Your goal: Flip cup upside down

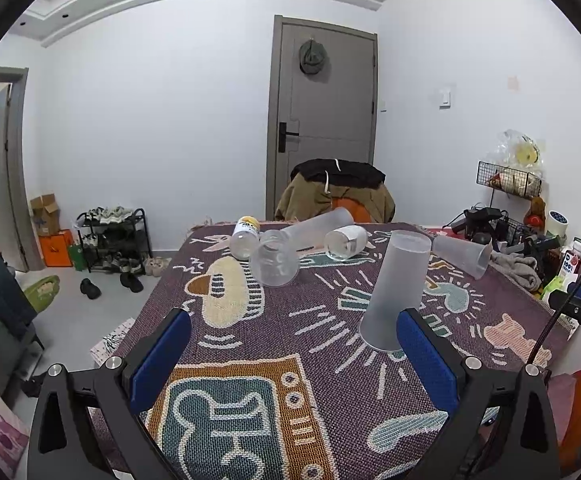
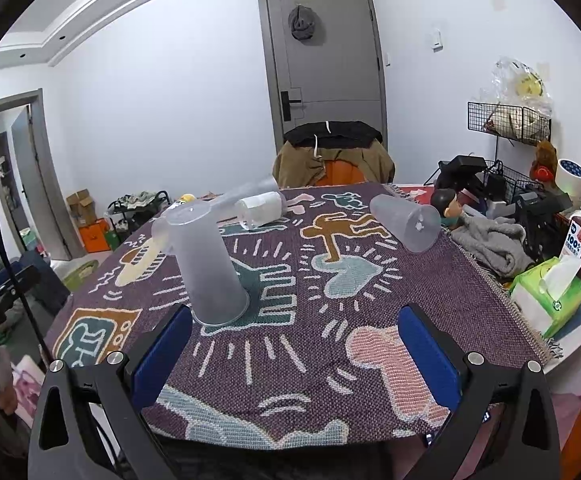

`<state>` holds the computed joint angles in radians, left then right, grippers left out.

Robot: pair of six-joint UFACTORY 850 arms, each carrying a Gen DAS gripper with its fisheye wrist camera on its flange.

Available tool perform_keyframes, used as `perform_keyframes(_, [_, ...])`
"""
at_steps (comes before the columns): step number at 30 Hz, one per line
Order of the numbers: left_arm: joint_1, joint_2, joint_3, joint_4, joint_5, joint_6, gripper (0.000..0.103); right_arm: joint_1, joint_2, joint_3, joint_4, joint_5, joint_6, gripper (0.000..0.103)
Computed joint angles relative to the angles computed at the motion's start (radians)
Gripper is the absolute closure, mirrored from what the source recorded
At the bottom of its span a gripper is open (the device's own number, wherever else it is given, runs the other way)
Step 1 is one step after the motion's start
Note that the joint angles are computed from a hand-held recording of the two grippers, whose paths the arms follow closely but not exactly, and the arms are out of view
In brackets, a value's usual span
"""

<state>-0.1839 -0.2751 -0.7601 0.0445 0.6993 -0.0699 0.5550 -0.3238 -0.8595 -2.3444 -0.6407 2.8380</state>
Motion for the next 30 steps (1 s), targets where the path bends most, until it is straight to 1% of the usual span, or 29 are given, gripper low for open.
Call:
perform_keyframes(21, [-0.008, 0.005, 0.006, -0.022, 0.002, 0.016, 0.0, 0.005, -0.002, -0.005, 0.003, 0.001, -0.011, 0.0])
perform_keyframes(30, [-0.004, 0.005, 0.006, -0.005, 0.008, 0.004, 0.0, 0.004, -0.003, -0.007, 0.004, 0.003, -0.013, 0.0])
